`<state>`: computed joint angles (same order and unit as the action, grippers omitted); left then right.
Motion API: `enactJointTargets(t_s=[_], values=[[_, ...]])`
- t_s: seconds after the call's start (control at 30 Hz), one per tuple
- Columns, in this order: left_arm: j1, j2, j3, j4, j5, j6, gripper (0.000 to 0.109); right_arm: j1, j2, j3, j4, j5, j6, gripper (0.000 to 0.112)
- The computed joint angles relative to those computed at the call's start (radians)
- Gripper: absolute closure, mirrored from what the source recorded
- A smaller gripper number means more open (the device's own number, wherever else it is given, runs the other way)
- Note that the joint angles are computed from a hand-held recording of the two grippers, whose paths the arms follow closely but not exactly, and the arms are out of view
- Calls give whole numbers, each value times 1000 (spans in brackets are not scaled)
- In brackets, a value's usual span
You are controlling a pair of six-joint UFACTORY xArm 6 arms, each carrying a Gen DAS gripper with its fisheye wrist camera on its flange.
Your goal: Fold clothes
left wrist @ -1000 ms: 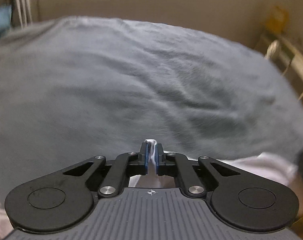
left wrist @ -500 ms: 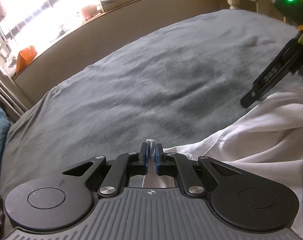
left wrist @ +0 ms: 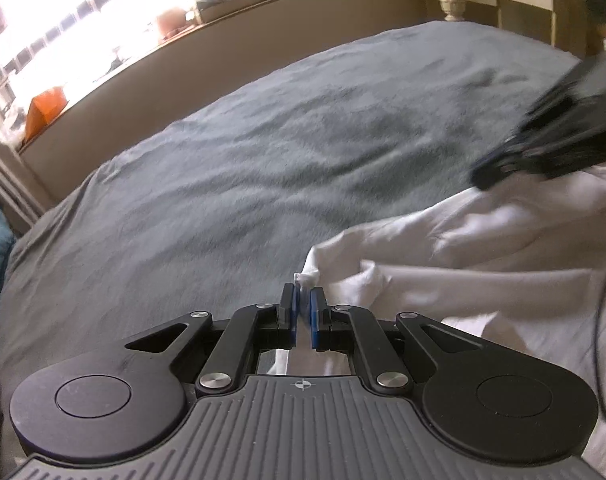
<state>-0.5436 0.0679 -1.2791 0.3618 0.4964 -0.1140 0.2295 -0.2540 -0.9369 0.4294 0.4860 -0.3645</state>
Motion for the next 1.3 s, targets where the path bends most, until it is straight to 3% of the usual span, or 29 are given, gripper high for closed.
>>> enactJointTargets(t_s=[0.13, 0.23, 0.33, 0.47, 0.53, 0.6, 0.77, 0.87, 0.97, 1.03, 1.1, 1.2, 1.3], values=[[13, -25, 45, -29, -4, 5, 104, 54, -136, 137, 148, 4, -299, 110], [15, -35, 64, -21, -5, 5, 104, 83, -167, 183, 76, 67, -352, 109], [17, -33, 70, -14, -9, -9, 104, 59, -156, 162, 130, 164, -379, 109], [20, -27, 67, -17, -9, -16, 104, -78, -131, 90, 448, 307, -450, 107], [20, -25, 64, -14, -5, -19, 104, -167, -94, 42, 632, 348, -417, 88], [20, -24, 62, -12, -3, -20, 104, -222, -42, -8, 703, 325, -328, 71], [20, -26, 65, -9, -3, -26, 104, -303, 125, -147, 558, 307, 44, 67], [18, -22, 60, -12, 2, -31, 104, -330, 258, -269, 440, 416, 172, 65], [16, -19, 56, -16, 4, -31, 104, -333, 375, -407, 361, 601, 246, 65], [16, -21, 56, -18, 0, -33, 104, -329, 413, -451, 381, 681, 260, 66], [17, -22, 59, -17, -2, -38, 104, -303, 405, -450, 385, 688, 218, 72], [21, -22, 62, -19, -8, -40, 104, -253, 321, -366, 414, 650, 94, 81], [25, -24, 67, -22, -17, -45, 104, -174, 190, -218, 431, 516, -59, 82]])
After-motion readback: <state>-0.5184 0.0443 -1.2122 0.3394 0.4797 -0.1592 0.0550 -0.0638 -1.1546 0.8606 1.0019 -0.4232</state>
